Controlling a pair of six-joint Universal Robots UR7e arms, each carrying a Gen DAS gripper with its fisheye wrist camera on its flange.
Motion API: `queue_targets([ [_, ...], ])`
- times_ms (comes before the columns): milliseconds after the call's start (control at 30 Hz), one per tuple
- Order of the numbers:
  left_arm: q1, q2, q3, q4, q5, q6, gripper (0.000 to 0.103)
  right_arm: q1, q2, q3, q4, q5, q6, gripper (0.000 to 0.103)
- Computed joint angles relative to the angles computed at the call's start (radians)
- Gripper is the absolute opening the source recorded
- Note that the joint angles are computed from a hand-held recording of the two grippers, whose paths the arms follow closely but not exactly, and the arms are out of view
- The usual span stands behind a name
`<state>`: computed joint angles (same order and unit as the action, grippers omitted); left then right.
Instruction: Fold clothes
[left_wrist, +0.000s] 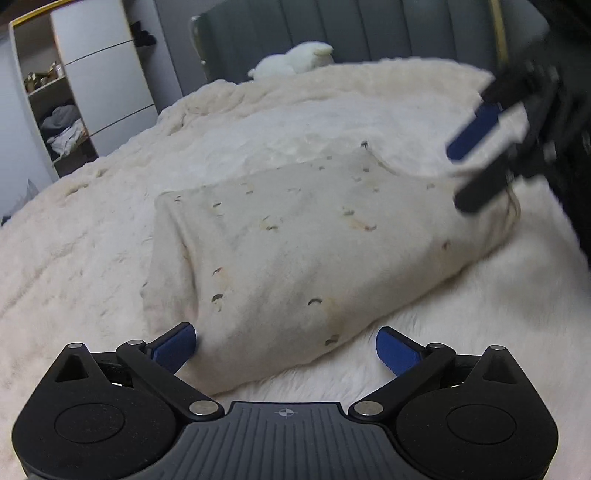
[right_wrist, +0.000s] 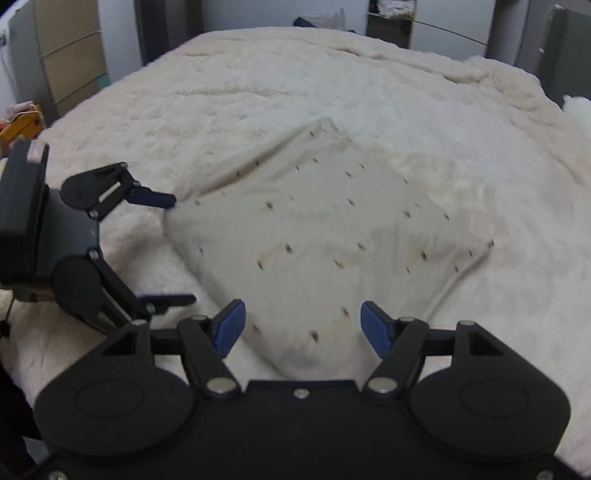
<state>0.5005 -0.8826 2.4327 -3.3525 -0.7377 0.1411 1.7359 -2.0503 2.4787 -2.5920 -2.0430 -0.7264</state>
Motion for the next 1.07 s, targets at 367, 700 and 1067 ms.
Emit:
queue_targets([
  [367, 0.0, 0.212, -0.054, -0.295, 0.106, 0.464, 0.103, -0.033, -0.019, 0.056, -0.02, -0.06, -0.161, 0.067],
  [700, 0.05, 0.169, -0.071, -0.221, 0.021, 0.419, 0.103, -0.036, 0.038, 0.061, -0.082, -0.088, -0.162, 0.063],
  [1067, 0.037, 0.167, -0.065, -0.191, 0.038, 0.361, 0.103, -0.025, 0.056, 0.07, -0.128, -0.113, -0.148, 0.063],
])
